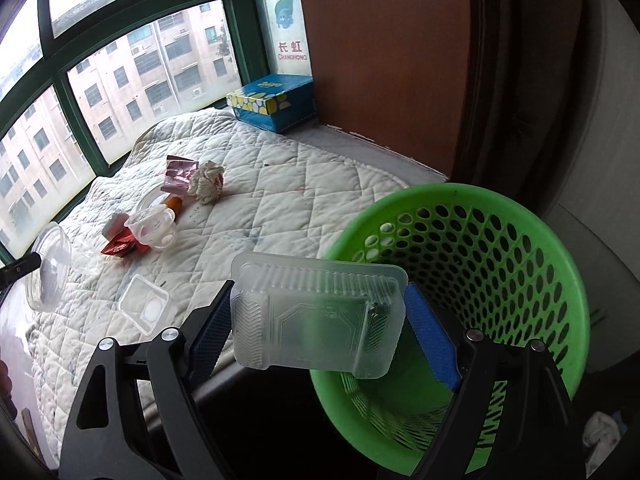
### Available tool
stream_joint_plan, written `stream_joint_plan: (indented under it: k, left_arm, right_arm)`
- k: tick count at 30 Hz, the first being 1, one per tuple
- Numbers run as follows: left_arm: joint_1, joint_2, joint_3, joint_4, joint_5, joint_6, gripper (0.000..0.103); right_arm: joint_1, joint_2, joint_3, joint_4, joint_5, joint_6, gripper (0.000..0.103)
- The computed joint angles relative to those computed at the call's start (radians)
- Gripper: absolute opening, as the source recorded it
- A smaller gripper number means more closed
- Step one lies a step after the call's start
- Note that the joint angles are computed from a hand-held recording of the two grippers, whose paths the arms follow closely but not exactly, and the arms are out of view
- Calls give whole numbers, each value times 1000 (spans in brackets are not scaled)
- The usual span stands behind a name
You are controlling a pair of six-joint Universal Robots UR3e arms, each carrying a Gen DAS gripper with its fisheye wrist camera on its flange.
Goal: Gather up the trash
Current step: 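Carry the container into the green basket and open the right tool while the left tool drops the lid there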
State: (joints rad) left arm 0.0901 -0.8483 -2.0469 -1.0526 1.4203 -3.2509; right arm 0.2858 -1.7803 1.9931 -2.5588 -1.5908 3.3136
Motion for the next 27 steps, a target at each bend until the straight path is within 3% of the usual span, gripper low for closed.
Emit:
stream_joint_plan:
  k: [5, 10, 27]
  left_arm:
    - [-228, -235, 131, 149, 92, -114, 4]
    - [-393, -442, 280, 221, 161, -167, 4]
    - [-629, -884, 694, 211, 211, -202, 4]
  right_arm:
    - [-76, -76, 66, 22, 40, -18, 83]
    - [-152, -154, 125, 53, 82, -48, 84]
    - [-460, -514, 246, 260, 221, -204, 86]
